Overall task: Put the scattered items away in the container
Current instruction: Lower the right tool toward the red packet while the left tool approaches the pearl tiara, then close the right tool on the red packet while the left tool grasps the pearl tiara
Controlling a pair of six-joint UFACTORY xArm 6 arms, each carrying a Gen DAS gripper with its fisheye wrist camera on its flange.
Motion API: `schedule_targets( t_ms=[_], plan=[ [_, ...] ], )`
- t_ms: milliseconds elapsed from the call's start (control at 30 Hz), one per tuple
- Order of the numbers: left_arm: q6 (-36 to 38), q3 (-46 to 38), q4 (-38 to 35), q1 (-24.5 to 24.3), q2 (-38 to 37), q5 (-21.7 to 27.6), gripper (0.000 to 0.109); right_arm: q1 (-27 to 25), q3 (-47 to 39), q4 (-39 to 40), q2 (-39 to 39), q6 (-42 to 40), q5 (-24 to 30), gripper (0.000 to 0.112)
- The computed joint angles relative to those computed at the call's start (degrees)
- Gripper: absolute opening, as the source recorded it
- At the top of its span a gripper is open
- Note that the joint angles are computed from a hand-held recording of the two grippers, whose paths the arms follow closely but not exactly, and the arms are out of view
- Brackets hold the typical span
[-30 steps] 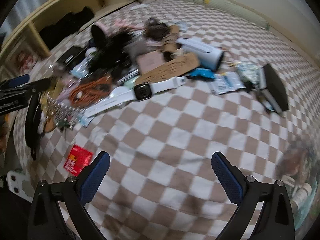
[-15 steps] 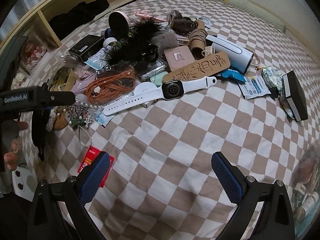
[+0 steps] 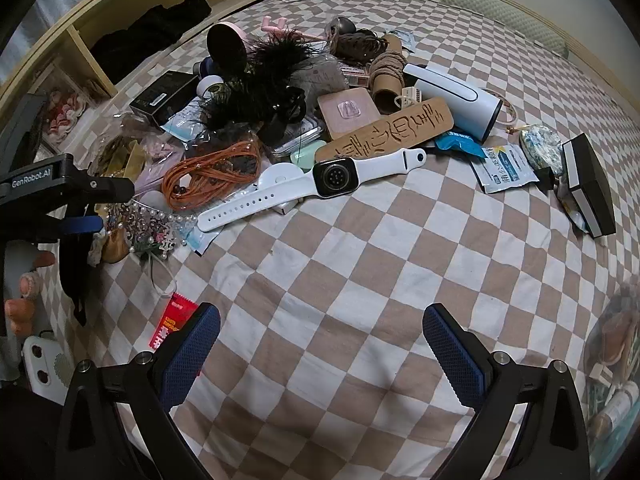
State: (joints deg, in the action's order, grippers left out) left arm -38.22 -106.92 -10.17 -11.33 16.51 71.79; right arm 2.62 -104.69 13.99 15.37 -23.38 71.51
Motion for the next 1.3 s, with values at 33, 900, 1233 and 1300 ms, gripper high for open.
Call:
schedule_targets(
  t_ms=[33,900,1233,1300],
  plan=[
    [0.13,0.15,-0.06,0.11,0.14,-0.22,0.103,0.03,-0.09,0.13,0.13,-0.03,0.21,0.101],
    [1.49,10.32,-15.62,2.88,-1.80,-16.73,0.053,-1.09,-0.01,19.53,5.88,11.23,16.33,0.086],
    [-0.57,9.60,-16.79,3.11,-1.07,-16.95,0.044,-2.22,-2.56,25.37,10.31,15.50,20.92,0.058],
    [-0.73,9.90,-17.46,3.32,-1.23,-17.18,0.036,-2.27,-3.20,26.50,10.87,15.36,23.12,0.054]
  ],
)
